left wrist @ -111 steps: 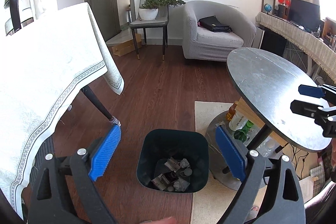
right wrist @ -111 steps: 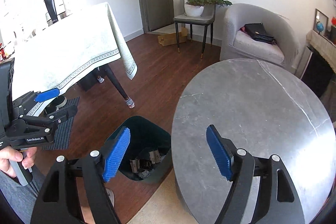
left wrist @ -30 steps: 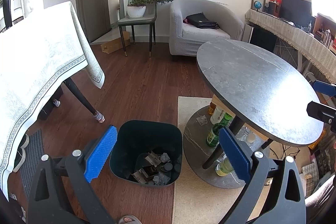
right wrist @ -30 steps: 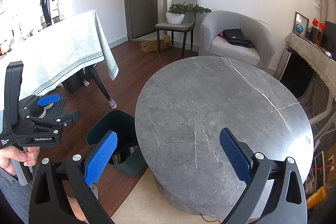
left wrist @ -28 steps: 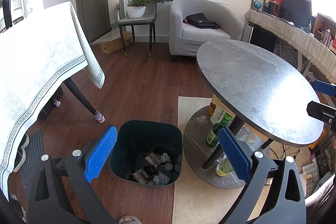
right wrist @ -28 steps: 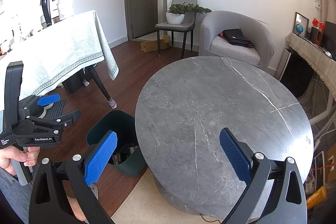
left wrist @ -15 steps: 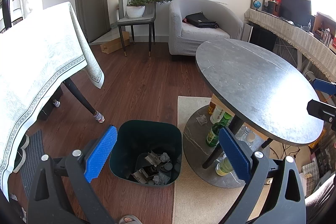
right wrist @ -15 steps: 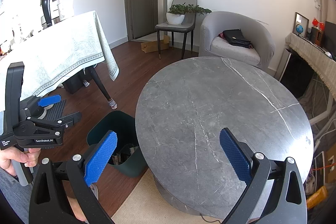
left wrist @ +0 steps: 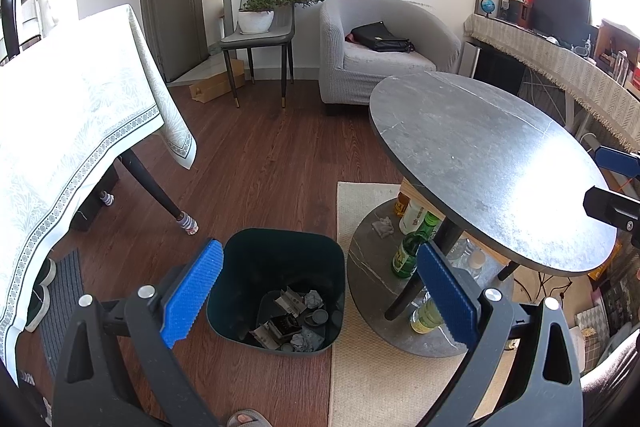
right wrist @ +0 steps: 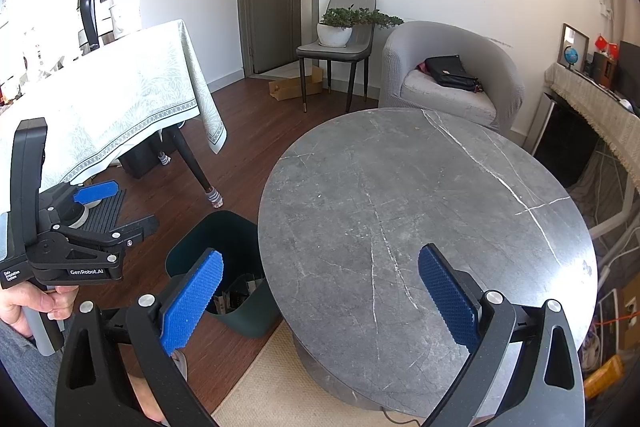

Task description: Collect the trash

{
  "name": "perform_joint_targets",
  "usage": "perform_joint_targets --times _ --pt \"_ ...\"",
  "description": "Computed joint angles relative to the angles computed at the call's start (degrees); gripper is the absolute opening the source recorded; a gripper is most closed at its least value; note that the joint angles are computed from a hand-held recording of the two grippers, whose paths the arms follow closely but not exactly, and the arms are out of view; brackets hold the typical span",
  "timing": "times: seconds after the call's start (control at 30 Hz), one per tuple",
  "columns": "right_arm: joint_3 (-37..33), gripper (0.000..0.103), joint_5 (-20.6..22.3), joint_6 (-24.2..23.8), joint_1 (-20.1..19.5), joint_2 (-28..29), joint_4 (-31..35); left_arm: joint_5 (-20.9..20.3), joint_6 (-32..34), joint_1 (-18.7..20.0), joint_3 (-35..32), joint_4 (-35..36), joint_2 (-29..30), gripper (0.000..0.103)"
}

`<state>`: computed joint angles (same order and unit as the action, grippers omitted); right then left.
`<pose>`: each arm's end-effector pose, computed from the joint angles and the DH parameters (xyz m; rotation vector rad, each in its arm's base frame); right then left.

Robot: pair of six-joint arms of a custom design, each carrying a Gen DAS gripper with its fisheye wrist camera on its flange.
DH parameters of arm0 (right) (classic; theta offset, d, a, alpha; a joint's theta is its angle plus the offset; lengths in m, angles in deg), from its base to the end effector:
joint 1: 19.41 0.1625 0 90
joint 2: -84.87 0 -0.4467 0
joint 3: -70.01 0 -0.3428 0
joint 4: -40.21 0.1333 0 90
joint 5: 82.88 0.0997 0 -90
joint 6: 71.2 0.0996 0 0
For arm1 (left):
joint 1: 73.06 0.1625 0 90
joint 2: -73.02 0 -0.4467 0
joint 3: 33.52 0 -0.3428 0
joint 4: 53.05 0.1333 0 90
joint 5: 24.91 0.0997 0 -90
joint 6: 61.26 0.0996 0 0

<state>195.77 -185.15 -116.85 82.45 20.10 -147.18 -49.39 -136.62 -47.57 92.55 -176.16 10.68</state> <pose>0.2114 -0.4610 0.2476 1.1965 -2.3757 0.7532 -0.2862 -0.3846 0.1645 0.1668 2.0889 -1.0535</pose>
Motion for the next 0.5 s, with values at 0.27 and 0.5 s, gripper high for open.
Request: perform_joint_targets --times 0.27,0.5 --pt "0.02 0.099 -0.23 0.01 0.15 0.10 0.01 -0.32 0.34 0.04 0.10 -0.68 0.01 0.099" --pt "0.05 0.099 -0.21 -0.01 0.14 0.13 -0.05 -0.32 0.45 0.14 -0.09 -0.36 0.12 0.099"
